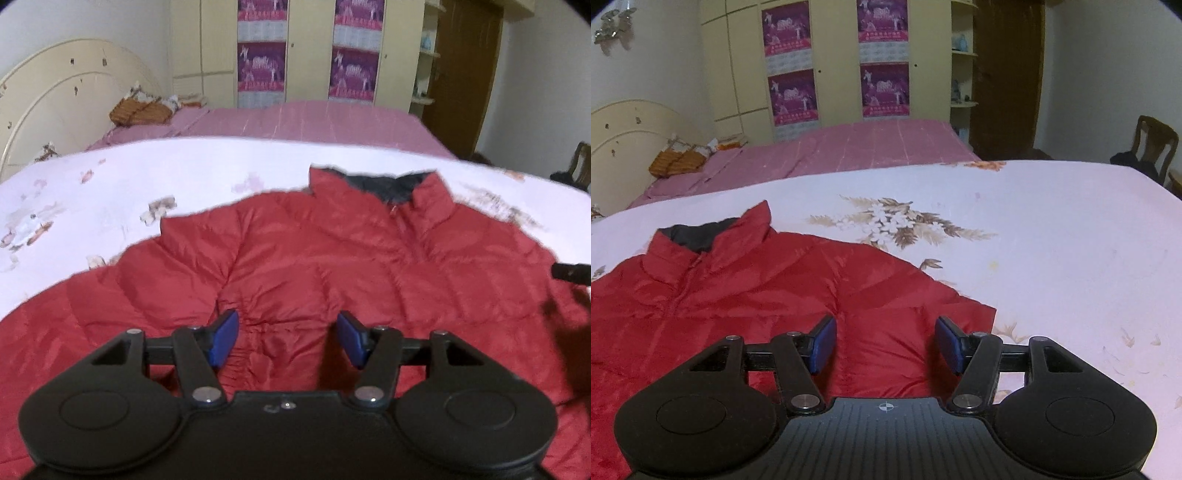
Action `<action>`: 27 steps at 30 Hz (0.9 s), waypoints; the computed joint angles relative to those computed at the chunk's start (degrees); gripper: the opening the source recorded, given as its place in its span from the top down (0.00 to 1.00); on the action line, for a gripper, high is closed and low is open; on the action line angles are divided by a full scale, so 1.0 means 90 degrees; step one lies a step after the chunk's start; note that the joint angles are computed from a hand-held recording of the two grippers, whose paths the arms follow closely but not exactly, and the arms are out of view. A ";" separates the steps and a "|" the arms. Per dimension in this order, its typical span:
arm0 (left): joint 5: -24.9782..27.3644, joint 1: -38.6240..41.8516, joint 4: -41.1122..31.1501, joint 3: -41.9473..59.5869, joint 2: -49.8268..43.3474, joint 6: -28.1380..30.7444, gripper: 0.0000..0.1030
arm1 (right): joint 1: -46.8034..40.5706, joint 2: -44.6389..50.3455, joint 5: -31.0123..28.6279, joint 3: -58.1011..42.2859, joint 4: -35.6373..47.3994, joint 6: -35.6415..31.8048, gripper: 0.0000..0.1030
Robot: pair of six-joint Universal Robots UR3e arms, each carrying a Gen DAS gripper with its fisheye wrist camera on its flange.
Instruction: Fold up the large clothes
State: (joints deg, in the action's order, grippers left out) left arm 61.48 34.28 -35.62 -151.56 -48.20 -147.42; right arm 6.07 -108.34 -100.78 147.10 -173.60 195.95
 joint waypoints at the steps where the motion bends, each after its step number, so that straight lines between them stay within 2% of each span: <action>1: 0.0095 -0.0087 0.0293 -0.0021 -0.0284 -0.0069 0.44 | 0.0003 0.0183 -0.0071 -0.0003 -0.0081 -0.0017 0.43; 4: 0.0252 -0.0231 0.0904 -0.0150 -0.0757 -0.0062 0.42 | -0.0101 0.0675 -0.0126 0.0165 -0.0549 -0.0277 0.43; 7: 0.0266 -0.0254 0.0992 -0.0171 -0.0852 -0.0024 0.42 | -0.0149 0.0968 -0.0215 0.0356 -0.1014 -0.0512 0.43; 10: 0.0242 -0.0221 0.0966 -0.0120 -0.0927 -0.0014 0.41 | 0.0007 0.0704 -0.0424 0.0090 -0.0386 -0.0244 0.43; 15: 0.0293 -0.0241 0.0964 -0.0086 -0.0960 -0.0048 0.38 | 0.0799 -0.0030 -0.0274 0.0118 -0.0182 -0.0021 0.43; 16: 0.0337 -0.0269 0.1016 -0.0081 -0.1014 -0.0086 0.35 | 0.1039 -0.0024 -0.0322 0.0087 -0.0127 0.0044 0.43; 20: 0.0274 -0.0162 0.0781 0.0002 -0.1024 -0.0098 0.34 | 0.1780 0.0429 -0.0601 0.0079 -0.0021 0.0207 0.43; 23: 0.0304 -0.0150 0.0277 0.0190 -0.0795 -0.0077 0.35 | 0.1864 0.0943 -0.0719 0.0323 -0.0742 0.0119 0.43; 25: 0.0125 0.0162 -0.0688 0.0388 -0.0218 0.0069 0.37 | 0.1855 0.0975 -0.0718 0.0199 -0.0564 0.0127 0.43; 27: -0.0221 0.0770 -0.2080 0.0611 0.0601 0.0476 0.37 | 0.1928 0.1051 -0.0773 0.0178 -0.0592 0.0188 0.43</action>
State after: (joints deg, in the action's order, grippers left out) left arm 59.49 41.21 -54.34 -146.06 -42.79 -143.13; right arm 23.43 -98.89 -107.74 148.70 -178.93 197.64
